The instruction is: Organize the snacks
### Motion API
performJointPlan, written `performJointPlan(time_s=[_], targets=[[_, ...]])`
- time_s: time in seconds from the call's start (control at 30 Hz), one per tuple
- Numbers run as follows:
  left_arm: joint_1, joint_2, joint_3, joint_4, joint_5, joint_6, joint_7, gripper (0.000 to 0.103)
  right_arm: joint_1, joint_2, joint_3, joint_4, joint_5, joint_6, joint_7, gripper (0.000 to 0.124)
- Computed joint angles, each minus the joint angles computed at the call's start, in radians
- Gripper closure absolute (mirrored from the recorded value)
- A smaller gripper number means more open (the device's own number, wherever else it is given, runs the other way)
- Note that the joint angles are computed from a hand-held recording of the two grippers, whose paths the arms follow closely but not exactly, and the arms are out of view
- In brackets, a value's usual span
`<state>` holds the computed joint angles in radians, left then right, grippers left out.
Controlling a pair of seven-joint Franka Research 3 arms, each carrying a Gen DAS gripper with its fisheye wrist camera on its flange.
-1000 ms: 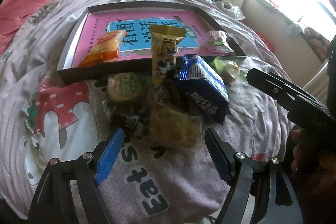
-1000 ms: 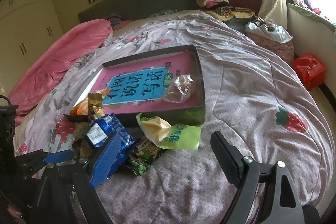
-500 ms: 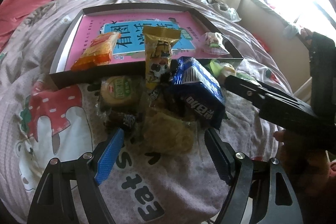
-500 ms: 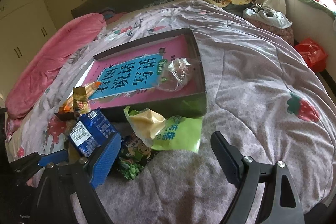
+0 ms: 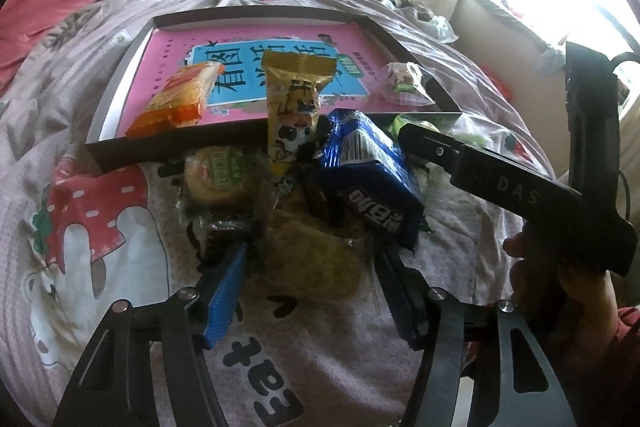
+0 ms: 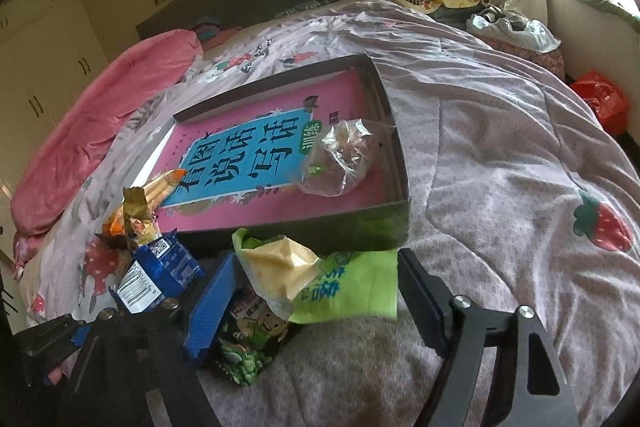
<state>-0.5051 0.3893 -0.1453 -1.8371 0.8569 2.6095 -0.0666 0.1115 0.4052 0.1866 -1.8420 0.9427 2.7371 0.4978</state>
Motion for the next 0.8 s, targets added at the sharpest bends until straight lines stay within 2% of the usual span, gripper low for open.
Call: performJointPlan(time_s=[0.03,0.07,0.23,0.47,0.8], targets=[[-0.001,-0.001,0.001,-0.002,0.003,0.001,-0.003,0.038,-0.006,0.004,0.003,0.007,0.001,-0.025,-0.005,0.059],[-0.002,-0.002,0.003,-0.003,0.006,0.002,-0.007,0.038,-0.003,0.009,-0.002,0.015,-0.014,-0.047,0.007,0.063],[0.000,-0.003,0.003,-0.008,0.009,0.007,-0.010,0.041,-0.005,0.010,0.008,0.010,-0.006,-0.038,-0.026,0.072],[0.006,-0.018,0.010,-0.040,0.032,0.057,-0.053,0.048,-0.029,-0.010,0.014,0.002,0.072,-0.081,-0.090,0.080],[0.013,-0.037,0.011,-0.070,0.054,0.094,-0.094,0.052,-0.025,-0.053,-0.011,-0.025,0.175,-0.140,-0.191,0.084]])
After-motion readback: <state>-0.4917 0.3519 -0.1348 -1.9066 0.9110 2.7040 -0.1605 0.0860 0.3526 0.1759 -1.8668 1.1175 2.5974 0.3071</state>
